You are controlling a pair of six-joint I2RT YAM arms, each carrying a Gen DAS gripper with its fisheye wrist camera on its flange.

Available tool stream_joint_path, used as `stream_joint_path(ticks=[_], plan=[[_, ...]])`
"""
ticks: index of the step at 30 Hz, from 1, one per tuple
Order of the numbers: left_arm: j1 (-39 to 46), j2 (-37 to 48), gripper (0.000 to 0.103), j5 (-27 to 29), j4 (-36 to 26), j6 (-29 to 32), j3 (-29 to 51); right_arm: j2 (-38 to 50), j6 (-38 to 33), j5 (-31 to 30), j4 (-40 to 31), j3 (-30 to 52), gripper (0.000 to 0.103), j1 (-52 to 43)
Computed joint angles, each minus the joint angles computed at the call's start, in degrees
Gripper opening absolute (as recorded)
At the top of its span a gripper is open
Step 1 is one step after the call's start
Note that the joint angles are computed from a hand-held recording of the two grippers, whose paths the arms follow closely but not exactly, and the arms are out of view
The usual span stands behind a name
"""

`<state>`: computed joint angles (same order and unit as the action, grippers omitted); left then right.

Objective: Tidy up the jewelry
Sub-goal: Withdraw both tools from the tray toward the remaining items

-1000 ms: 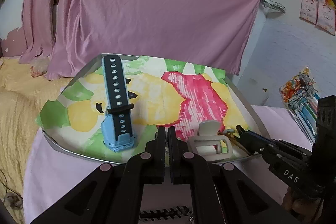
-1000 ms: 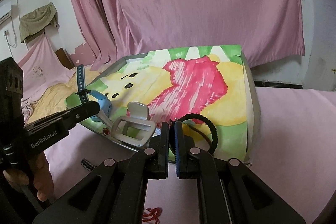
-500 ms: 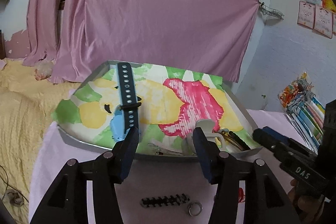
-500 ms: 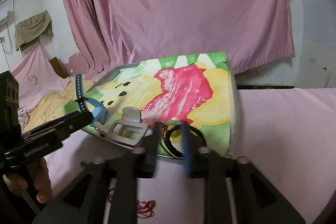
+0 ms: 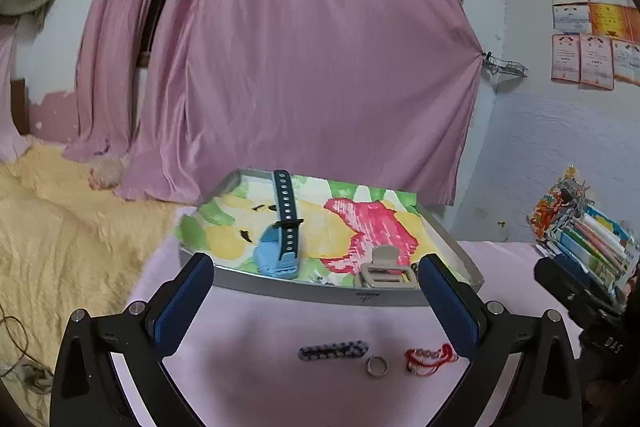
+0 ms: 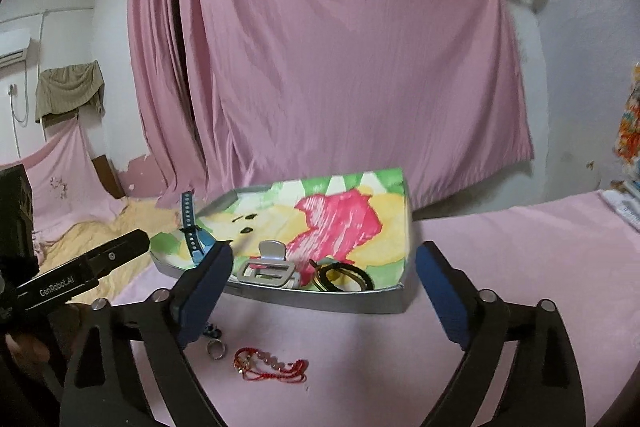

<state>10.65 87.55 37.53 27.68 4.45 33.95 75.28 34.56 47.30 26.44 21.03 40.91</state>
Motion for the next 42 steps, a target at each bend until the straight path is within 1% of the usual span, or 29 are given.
stream_joint_path(ticks=[1, 3, 6, 9, 11, 14, 18, 20, 21, 28, 31, 34, 36, 39, 42], plan=[[0.9, -0.8, 0.103, 0.6, 1.6, 0.2, -1.5, -0.1, 0.0, 3.1, 0.2, -0.4, 0.097, 2.2], [2.1, -1.8, 0.103, 1.4, 3.7, 0.6, -3.6, -0.3, -0.5, 7.4, 0.9, -1.0, 0.1, 5.4], [4.0, -2.5, 0.103, 2.5, 6.1, 1.8, -6.0, -0.1, -1.1, 12.7, 2.2, -1.7, 0.1, 10.2], [5.8, -2.3, 0.103, 3.8, 6.2, 3.5, -6.9, 0.5, -0.9, 15.1, 3.3, -2.3, 0.101, 12.8], [6.7, -1.9, 0.103, 4.3, 6.0, 4.8, -7.1, 1.0, -1.1, 15.3, 4.1, -2.5, 0.101, 13.6], [7.7, -1.8, 0.103, 4.6, 5.7, 6.7, -7.8, 1.8, 0.0, 15.7, 2.5, -1.9, 0.101, 14.6], [8.3, -1.0, 0.103, 4.4, 4.7, 8.3, -7.6, 3.4, 1.6, 13.9, 1.1, -1.4, 0.101, 14.3], [8.5, -0.7, 0.103, 4.5, 3.5, 9.2, -7.0, 4.1, 3.2, 13.9, 0.0, -1.0, 0.101, 15.1], [8.5, -0.5, 0.103, 4.6, 2.4, 9.7, -6.5, 4.3, 3.6, 13.0, -0.2, -1.0, 0.101, 14.7], [7.8, 2.1, 0.103, 5.2, -8.0, 15.7, -0.8, 6.5, 4.7, 9.0, -2.9, 0.6, 0.101, 12.7], [6.6, 3.9, 0.103, 4.5, -15.2, 19.6, 3.3, 6.9, 4.5, 7.2, -5.0, 1.7, 0.101, 11.9], [4.9, 6.0, 0.103, 2.5, -20.8, 23.2, 7.1, 7.0, 4.3, 3.9, -8.2, 3.1, 0.101, 10.4], [4.1, 7.2, 0.103, 1.7, -23.8, 25.0, 9.3, 7.1, 4.0, -0.4, -11.2, 4.5, 0.101, 8.4], [2.7, 9.0, 0.103, -0.2, -28.1, 27.1, 12.3, 7.9, 4.1, -4.6, -14.1, 6.2, 0.101, 6.4], [1.7, 10.5, 0.103, -1.7, -30.3, 27.9, 14.1, 8.8, 3.8, -8.4, -16.2, 7.7, 0.101, 4.4]])
